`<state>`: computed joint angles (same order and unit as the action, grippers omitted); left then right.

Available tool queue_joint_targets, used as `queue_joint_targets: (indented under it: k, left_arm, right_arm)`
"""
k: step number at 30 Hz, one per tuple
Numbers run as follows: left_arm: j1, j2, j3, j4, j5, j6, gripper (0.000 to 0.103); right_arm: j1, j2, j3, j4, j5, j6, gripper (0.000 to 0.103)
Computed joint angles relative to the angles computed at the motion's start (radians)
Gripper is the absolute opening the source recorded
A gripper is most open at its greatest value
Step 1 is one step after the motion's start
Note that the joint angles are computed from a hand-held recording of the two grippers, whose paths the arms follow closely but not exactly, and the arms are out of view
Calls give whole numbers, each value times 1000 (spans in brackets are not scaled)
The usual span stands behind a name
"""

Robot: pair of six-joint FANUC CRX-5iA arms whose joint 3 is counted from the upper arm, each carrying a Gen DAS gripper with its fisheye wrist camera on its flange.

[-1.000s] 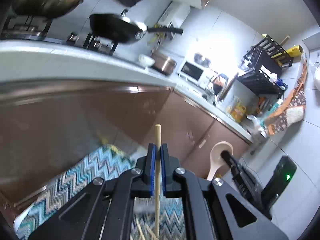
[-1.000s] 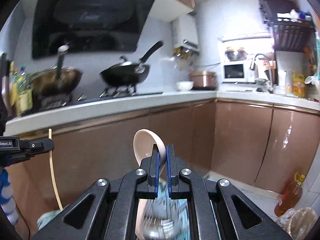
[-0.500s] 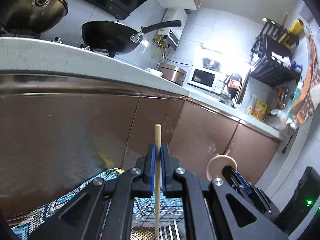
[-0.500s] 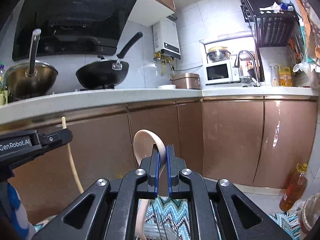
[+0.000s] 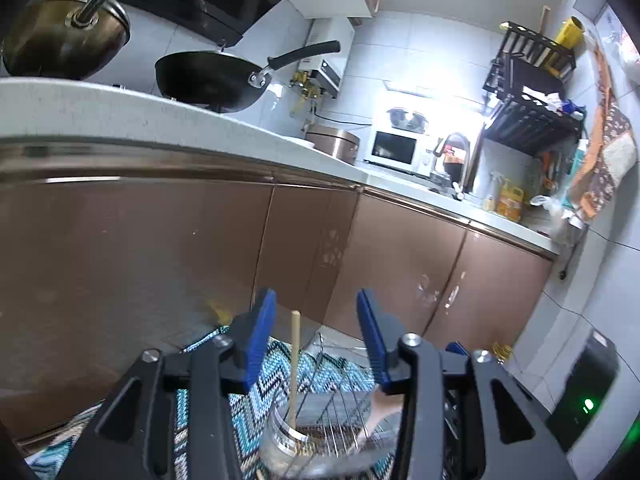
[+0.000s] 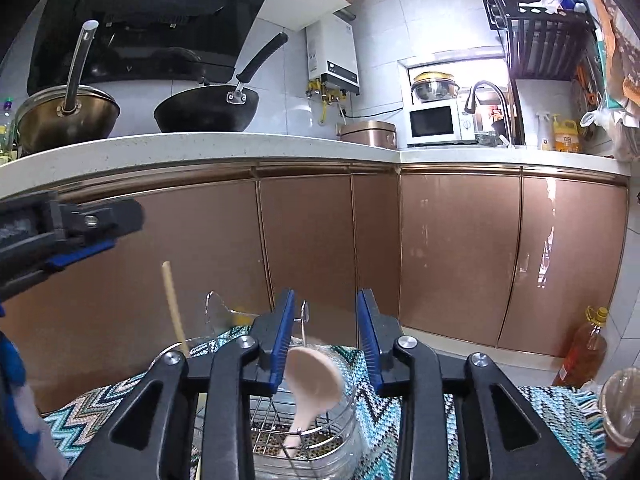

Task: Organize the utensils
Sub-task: 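Drop the beige spoon into the wire holder with the right tool while the left tool drops the chopstick in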

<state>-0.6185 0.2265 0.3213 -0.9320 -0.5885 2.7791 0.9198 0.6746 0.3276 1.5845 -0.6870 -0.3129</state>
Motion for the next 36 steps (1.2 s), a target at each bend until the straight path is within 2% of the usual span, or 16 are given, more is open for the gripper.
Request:
queue_joint_targets:
  k: [2, 7, 10, 15, 17, 21, 28, 32, 36]
  left_arm:
    - [0, -34, -25, 25, -4, -19, 49]
    - [17, -162, -124, 121, -32, -96, 50]
    - [8, -260, -188, 125, -89, -126, 57]
    - [-2, -416, -302, 141, -195, -160, 63]
    - [-19, -460, -329, 129, -256, -157, 65]
    - [-58, -541, -388, 91, -330, -119, 69]
    - [-124, -646, -460, 33, -391, -38, 69]
    - [-153, -675, -476, 27, -415, -36, 69]
    - [-154, -702, -502, 66, -402, -51, 69]
  right_arm:
    - [9, -15, -5, -29, -6, 23, 38]
    - [41, -69, -29, -86, -29, 88, 39]
    - [59, -136, -86, -93, -16, 89, 49]
    - [94, -251, -198, -110, -8, 68, 66]
    - [108, -299, -248, -109, -11, 52, 71]
    - [136, -373, -328, -115, -21, 25, 75]
    - [183, -450, -415, -97, -78, -24, 101]
    - [208, -488, -456, -72, -111, -61, 103]
    - [238, -512, -482, -69, -156, -68, 103]
